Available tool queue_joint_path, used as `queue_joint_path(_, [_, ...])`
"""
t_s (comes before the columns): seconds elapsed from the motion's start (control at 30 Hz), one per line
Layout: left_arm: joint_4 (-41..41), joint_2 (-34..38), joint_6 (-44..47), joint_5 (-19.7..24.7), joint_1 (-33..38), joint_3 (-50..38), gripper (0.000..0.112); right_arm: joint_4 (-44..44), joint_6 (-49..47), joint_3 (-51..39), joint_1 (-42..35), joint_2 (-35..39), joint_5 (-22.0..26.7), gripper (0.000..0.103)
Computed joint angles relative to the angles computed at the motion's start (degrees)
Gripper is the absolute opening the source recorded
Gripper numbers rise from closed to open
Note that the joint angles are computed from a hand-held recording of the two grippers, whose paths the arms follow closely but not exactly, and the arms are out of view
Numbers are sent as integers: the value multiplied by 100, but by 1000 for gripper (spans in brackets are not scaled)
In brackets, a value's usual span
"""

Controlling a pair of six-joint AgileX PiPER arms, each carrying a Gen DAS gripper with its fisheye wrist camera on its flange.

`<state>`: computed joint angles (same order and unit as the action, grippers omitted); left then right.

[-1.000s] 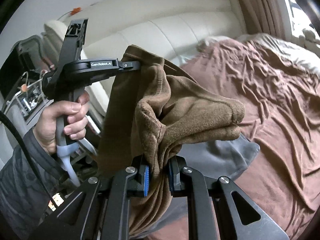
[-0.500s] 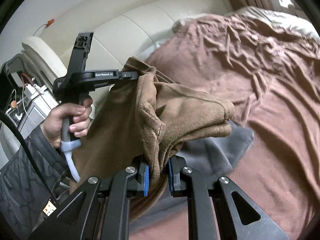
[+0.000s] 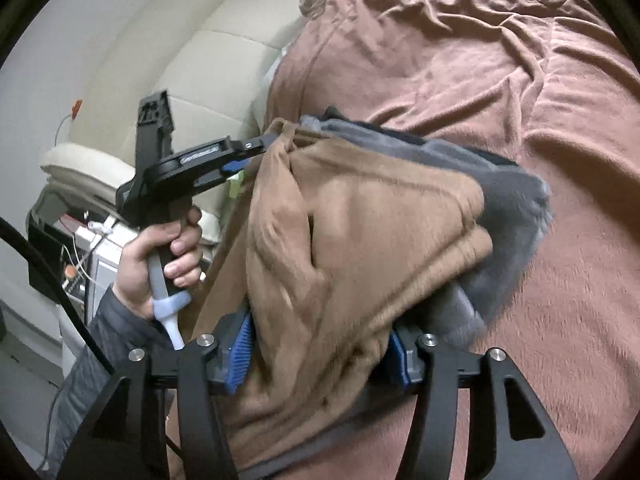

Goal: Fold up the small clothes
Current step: 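Lower the tan shirt onto the grey folded stack with both tools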

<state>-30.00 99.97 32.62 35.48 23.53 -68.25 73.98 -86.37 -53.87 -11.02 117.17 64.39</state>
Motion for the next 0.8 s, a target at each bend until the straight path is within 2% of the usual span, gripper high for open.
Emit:
queue_joint_path(0.07, [-9,-52,-40,-35,13,-9,51,180,-29,106,-3,-195,-188,51])
queue_joint_path(0.13, [84,-135,-81,-137,-42,32,51,504,-472,394,-57,-463,-514,39])
queue_joint_path(0.2, [157,-198,-82,-213,-116,59,51,705,-905,635,-85,-640,-715,16])
queue_joint_path(0.27, [146,-257,-24,-150,-126,73,51,812,-1256,897,-76,-803,-896,11])
queue_joint_path(0.4, [210,-396,32,-45,-155,158,51,955,-1540,1170,-60,-939,-1102,10])
queue_joint_path(0.47, [451,-481,-76,24,-180,225,51,752,-1296,1132,-12,-1060,-1253,11])
queue_joint_path(0.5, [546,-539,-115,38,-181,290,51,656,-1140,1098,28,-1053,-1352,13])
queue_joint_path(0.57, [592,-687,-57,132,-101,422,51,122,-650,998,-310,-1239,-1077,20])
queue_joint_path(0.63, [557,-860,49,222,33,581,51,-20,-543,1012,-512,-1349,-988,25])
queue_joint_path(0.8, [491,-1413,351,419,493,1086,51,-289,-369,1252,-728,-1792,-1253,36])
